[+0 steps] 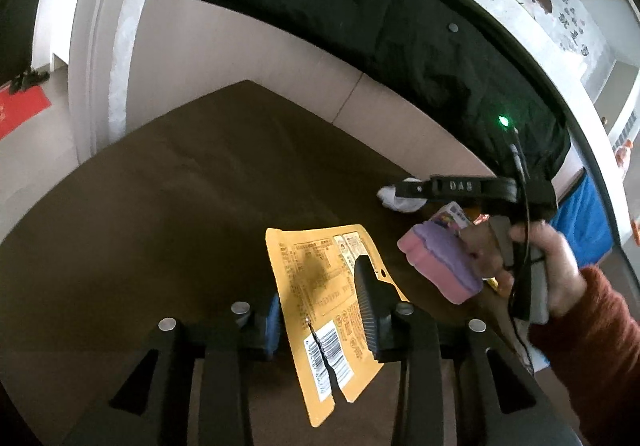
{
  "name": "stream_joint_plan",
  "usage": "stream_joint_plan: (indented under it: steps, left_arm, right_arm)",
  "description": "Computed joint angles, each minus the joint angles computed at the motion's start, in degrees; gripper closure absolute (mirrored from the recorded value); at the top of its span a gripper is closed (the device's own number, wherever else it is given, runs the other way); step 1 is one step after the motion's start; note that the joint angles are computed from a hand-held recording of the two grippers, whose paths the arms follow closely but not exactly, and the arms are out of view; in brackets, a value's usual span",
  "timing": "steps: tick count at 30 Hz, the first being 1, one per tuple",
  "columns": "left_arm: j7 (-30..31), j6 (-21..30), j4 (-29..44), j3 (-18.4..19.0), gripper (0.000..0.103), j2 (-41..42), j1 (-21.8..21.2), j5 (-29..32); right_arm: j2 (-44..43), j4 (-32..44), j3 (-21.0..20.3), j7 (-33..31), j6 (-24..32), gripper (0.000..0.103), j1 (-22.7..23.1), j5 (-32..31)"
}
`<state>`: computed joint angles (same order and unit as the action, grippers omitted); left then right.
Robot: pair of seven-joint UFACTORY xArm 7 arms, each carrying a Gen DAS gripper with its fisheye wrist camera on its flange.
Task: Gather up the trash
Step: 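Grasp the yellow snack packet with the left tool while the right tool grasps a white tissue, then carry the packet and tissue over the bin and open both tools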
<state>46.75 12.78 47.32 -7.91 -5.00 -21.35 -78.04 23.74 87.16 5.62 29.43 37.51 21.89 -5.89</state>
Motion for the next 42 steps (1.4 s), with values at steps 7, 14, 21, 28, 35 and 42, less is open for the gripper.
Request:
stream_joint_plan:
  steps: [7,14,21,28,35,42]
  left_arm:
    - [-7.9,1.6,1.2,-0.5,0.069,2.3,0.4,6.0]
    - [-12.8,-0.5,2.7,-2.6,0.099,3.8,-0.4,10.7]
    - [-19.9,-7.1,2.0,-4.3,0.102,-0.1,-3.9,20.5]
    - [-46.2,-12.0,0.5,-12.2,0.102,-3.6,1.2,50.5]
    - [-66.1,-12.7,4.4,-23.7,0.102,-3.2,10.3,72.4]
    - [-89.3,-11.0,12.8,-39.4,0.102,0.4,23.9,99.0]
  right_arm:
    - [-10.2,-13.7,-0.8,3.6,-11.5,0.083,1.0,-5.6]
    - [-22.0,-24.0,0.1,10.3,-18.4,0.083,-0.9,-11.5]
    - [-32.7,-33.6,4.1,13.8,-19.4,0.083,-5.4,-13.8]
    - [-44.6,-44.3,7.0,14.9,-21.4,0.083,-9.2,-11.0]
    - [-61.0,-55.4,7.6,14.0,-20.6,0.083,-12.2,-6.5]
    - [-74.1,-61.7,5.0,9.1,-16.2,0.083,-13.8,-2.5]
